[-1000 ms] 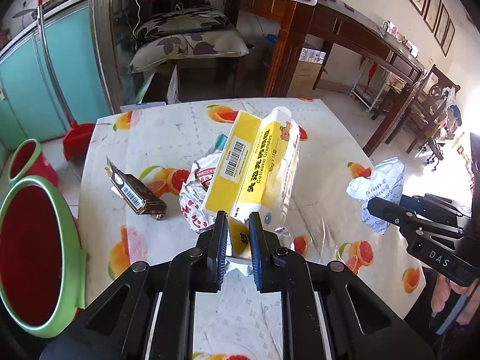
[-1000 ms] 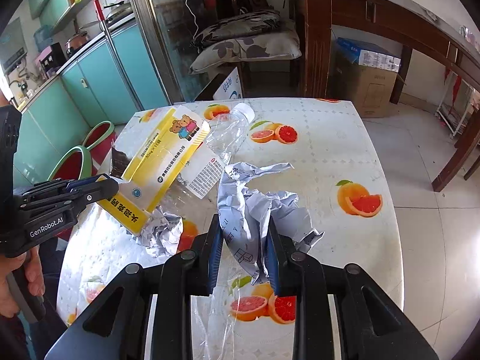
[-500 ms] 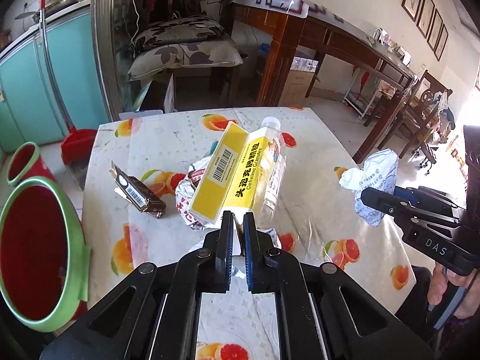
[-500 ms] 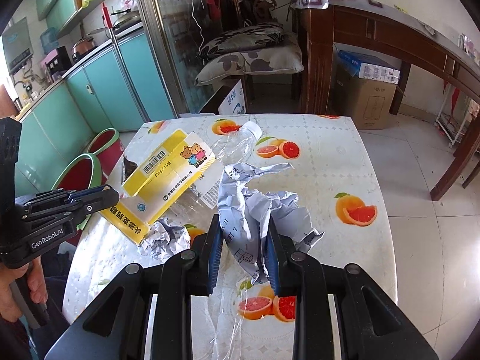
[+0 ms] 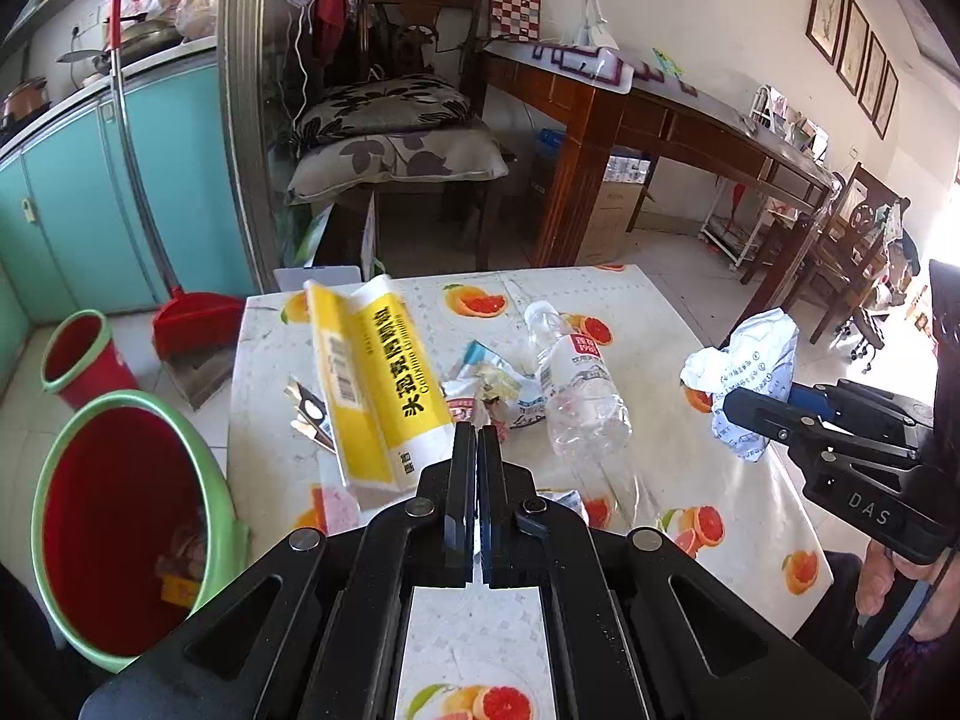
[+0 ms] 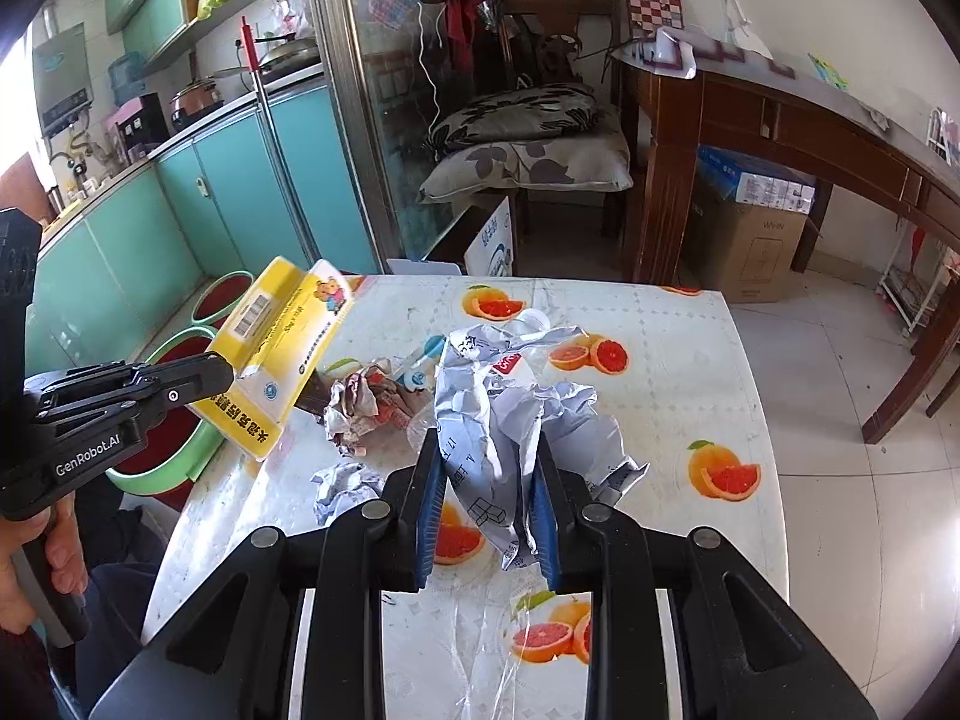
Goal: Collect trash
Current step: 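Grasp the crumpled white paper with the right gripper while the left grasps the yellow juice carton, then carry the paper and carton over the red bin and open both grippers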
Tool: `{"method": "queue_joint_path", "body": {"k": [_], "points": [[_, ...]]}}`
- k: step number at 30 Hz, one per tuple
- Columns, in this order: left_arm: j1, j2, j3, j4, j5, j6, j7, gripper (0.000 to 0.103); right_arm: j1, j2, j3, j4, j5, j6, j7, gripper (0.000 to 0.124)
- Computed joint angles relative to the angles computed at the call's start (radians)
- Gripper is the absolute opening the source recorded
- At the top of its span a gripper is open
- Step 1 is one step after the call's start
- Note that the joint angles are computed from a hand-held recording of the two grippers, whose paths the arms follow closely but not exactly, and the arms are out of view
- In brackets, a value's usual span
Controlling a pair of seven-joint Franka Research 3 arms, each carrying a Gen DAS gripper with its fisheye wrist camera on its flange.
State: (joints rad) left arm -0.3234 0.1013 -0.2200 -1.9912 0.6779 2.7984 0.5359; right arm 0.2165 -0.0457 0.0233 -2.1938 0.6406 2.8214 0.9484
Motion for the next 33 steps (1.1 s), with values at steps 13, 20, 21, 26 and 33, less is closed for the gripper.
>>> {"method": "queue_joint_path", "body": {"k": [13,20,21,26,33], "points": [[0.067,-0.114,0.005,-0.133,0.029,0.003,-0.055,0.0,0.046,0.042,0.04,0.073,-0.045,-0.002,0.031,0.024],[0.12,-0.194,0.001,-0.22,0.025,-0.005,-0.046,0.0,0.078,0.073,0.066,0.113,-0.074,-0.004,0.058,0.024],[0.128,-0.205,0.0,-0.231,0.026,-0.008,-0.046,0.0,0.084,0.078,0.07,0.12,-0.078,-0.003,0.063,0.024],[0.165,-0.254,-0.001,-0.284,0.011,-0.011,-0.031,0.0,0.109,0.107,0.09,0.157,-0.087,-0.006,0.07,0.024],[0.212,-0.304,0.002,-0.357,-0.016,0.011,-0.018,0.0,0.149,0.157,0.115,0.215,-0.134,-0.008,0.102,0.024]]}}
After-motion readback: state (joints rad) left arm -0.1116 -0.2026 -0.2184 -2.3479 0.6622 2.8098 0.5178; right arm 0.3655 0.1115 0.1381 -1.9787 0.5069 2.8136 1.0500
